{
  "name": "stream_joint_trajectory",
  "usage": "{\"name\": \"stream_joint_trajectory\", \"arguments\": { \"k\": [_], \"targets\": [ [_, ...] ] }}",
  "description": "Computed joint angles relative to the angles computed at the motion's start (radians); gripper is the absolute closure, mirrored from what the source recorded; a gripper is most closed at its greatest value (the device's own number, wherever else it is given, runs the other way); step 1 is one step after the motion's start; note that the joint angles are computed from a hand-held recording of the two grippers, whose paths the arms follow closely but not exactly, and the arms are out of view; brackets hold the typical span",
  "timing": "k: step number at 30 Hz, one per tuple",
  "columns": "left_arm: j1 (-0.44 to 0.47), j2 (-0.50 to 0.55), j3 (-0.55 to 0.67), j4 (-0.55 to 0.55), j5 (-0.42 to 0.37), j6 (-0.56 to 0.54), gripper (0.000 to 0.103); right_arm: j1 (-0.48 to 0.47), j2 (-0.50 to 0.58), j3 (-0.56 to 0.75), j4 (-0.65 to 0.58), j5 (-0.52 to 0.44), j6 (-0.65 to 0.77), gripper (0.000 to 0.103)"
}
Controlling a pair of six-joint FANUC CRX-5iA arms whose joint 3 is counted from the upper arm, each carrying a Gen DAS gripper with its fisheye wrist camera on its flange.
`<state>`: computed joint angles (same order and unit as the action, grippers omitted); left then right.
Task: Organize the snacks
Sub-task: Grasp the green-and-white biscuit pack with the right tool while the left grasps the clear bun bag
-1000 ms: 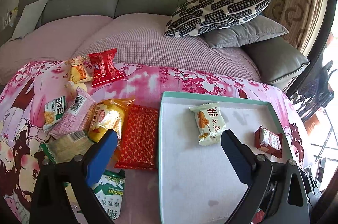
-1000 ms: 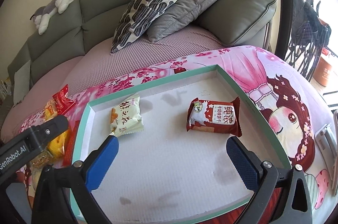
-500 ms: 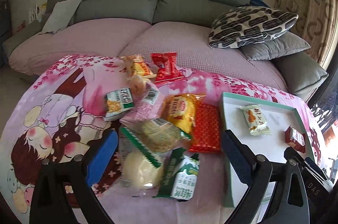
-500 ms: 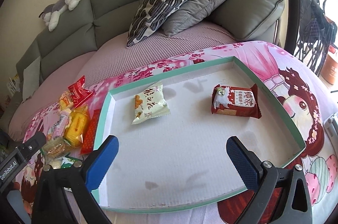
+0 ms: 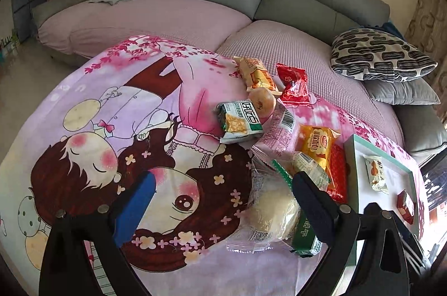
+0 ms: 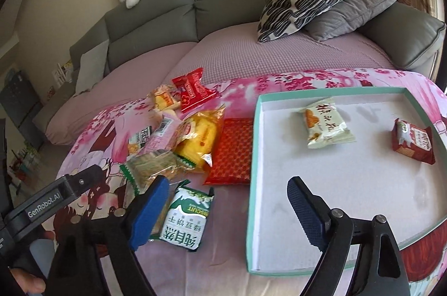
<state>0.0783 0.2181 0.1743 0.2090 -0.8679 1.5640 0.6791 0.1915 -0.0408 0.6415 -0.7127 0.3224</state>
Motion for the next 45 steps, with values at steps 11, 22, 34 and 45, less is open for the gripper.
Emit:
{"name": "stream_joint_trajectory", "arguments": {
  "k": [11, 22, 34, 45],
  "targets": [
    [0.017, 0.034, -0.069, 0.224, -0.044, -0.168, 0.023, 0.015, 0.076, 0.127, -0.247, -0.052, 0.240, 0.040],
    [0.015, 0.090, -0.091, 0.359, -0.094, -0.254, 0.047, 0.012, 0.120, 0.184, -0.344, -0.091, 0.342, 0.056],
    [0.020, 0.066, -0.108, 0.366, -0.063, -0.258, 0.057, 0.011, 0.091, 0.152, -0.317, -0.066, 0.308, 0.060],
    [0.056, -0.007, -0.147, 0.355, 0.028, -0.213, 0.059, 0.019, 0.047, 0.125, -0.271, -0.052, 0.265, 0.060]
  ]
}}
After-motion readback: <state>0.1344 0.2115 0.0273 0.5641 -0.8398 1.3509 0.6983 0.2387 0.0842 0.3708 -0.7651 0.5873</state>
